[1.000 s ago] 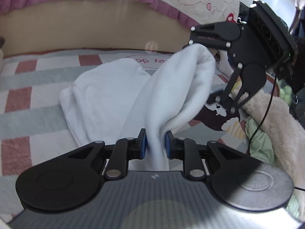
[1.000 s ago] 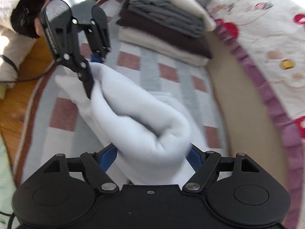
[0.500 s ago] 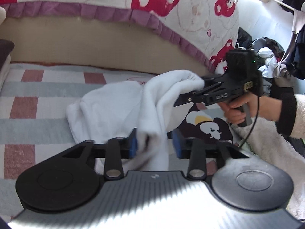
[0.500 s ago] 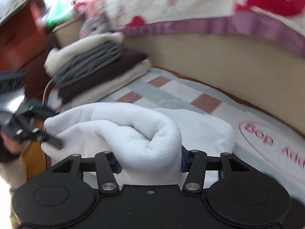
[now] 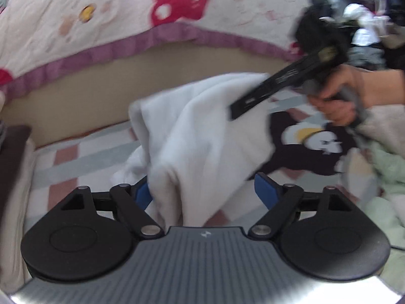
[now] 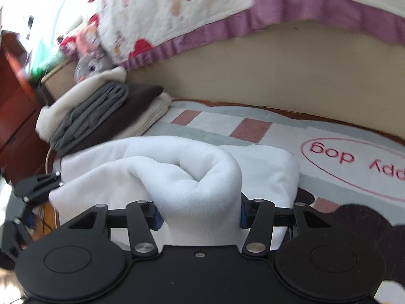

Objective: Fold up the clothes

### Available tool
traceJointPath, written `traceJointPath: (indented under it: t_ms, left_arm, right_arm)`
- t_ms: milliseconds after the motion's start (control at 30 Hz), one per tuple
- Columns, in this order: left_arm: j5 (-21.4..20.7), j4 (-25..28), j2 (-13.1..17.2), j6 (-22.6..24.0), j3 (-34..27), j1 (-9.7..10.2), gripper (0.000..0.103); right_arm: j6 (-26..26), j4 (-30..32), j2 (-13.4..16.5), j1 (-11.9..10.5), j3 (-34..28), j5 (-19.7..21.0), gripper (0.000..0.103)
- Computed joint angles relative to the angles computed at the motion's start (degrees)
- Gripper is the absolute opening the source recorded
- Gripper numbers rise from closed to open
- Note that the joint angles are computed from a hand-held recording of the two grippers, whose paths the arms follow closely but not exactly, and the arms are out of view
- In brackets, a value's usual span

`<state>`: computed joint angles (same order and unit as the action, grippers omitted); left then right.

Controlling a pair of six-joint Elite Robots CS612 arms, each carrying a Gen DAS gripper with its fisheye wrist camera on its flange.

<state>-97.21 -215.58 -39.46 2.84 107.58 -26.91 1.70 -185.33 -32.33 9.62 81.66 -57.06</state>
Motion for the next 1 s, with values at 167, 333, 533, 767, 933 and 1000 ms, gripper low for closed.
traceJointPath:
  t_ms: [167,333,533,767,933,1000]
  left_arm:
    - [-0.4,0.18,0.5,-8.77,-1.29,1.29,0.013]
    - [2.57,-6.91,-2.35,-6.42,4.51,-0.8,0.012]
    - [3.62,-2.23,-6.54,-2.28,10.5,-3.34,0.018]
    - [11.94,3.75,-7.4,-0.68,10.49,-5.36,0.061]
    - [13.56,5.71,-4.86,-3.67,4.78,-3.86,0.069]
    - [11.86,10.64,-4.07,-7.14,1.24,-2.49,0.068]
  right_arm:
    - [3.4,-7.76,-0.3,-0.44,3.12,1.7,0.056]
    - [2.06,-18.1,-2.78,-0.06,9.59,2.18,0.056]
    - [-7.14,-19.68,-7.5,0.53,18.47,1.81,0.056]
    - [-8.85,-17.34,-7.47,1.02,20.71,1.01,0.056]
    - [3.55,-9.53,-5.92,-0.84,15.1,4.6,0.059]
    - [8.66,-0.01,-4.7,-1.57,10.51,6.47,0.061]
